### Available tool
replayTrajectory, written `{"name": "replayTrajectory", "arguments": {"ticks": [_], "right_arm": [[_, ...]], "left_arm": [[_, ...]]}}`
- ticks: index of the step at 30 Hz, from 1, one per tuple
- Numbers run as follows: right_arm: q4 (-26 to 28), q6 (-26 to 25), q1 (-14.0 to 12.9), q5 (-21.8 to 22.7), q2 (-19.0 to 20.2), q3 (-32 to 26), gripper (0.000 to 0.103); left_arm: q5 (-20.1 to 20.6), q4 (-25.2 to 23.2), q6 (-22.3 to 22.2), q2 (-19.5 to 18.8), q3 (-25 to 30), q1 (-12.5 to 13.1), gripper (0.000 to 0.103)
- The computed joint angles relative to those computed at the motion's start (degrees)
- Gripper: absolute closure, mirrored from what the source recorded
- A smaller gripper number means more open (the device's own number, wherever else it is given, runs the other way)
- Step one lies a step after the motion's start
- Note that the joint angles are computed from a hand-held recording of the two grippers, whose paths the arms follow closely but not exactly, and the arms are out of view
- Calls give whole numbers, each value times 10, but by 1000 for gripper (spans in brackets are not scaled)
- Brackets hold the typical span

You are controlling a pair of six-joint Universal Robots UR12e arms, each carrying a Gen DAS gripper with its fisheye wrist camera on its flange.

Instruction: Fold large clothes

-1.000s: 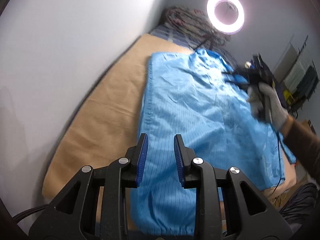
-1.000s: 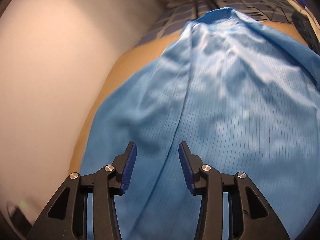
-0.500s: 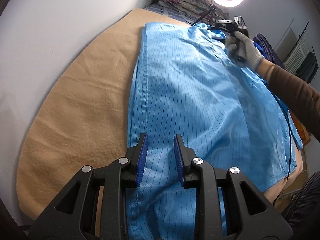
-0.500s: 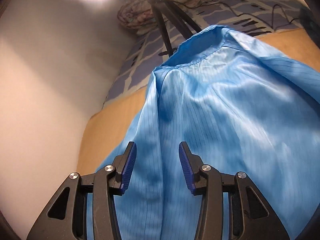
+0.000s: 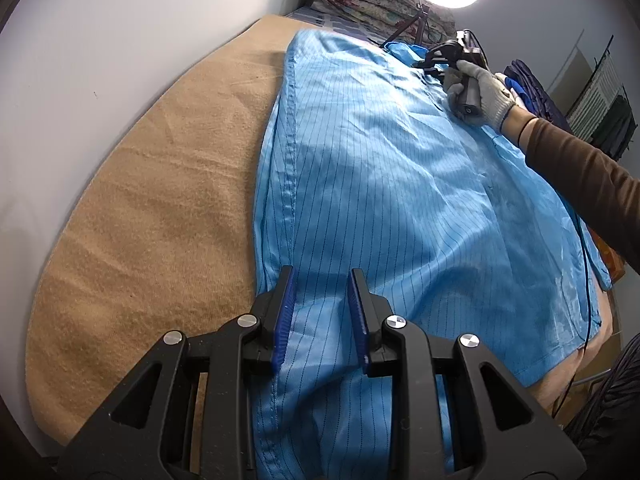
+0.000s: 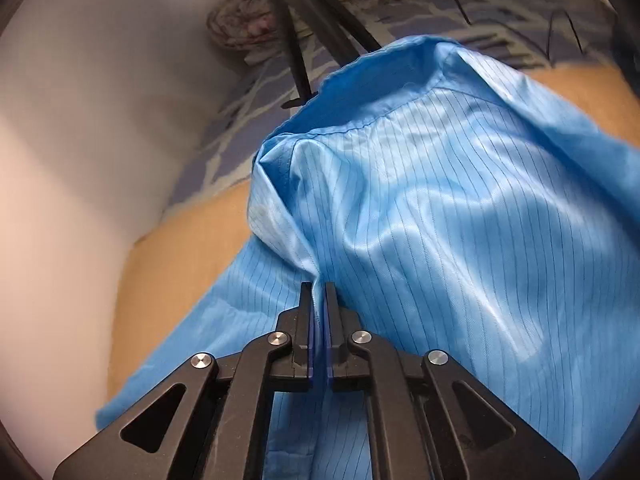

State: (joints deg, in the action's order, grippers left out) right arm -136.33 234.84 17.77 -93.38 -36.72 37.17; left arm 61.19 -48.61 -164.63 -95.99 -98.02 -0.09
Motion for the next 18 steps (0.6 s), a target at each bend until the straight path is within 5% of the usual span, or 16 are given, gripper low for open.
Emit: {"name": "replayTrajectory", "arguments": {"ticks": [6, 9, 18], "right_arm": [[18, -60, 14, -35, -29, 17, 96], [-8, -104, 25, 8, -56, 50, 96], [111, -296, 98, 75, -87, 64, 96]], "left_arm": [[-41, 3, -47, 15, -10, 19, 76], [-49, 31, -90, 28, -24, 31, 53], [-66, -39, -108, 18, -14, 40, 53]]}}
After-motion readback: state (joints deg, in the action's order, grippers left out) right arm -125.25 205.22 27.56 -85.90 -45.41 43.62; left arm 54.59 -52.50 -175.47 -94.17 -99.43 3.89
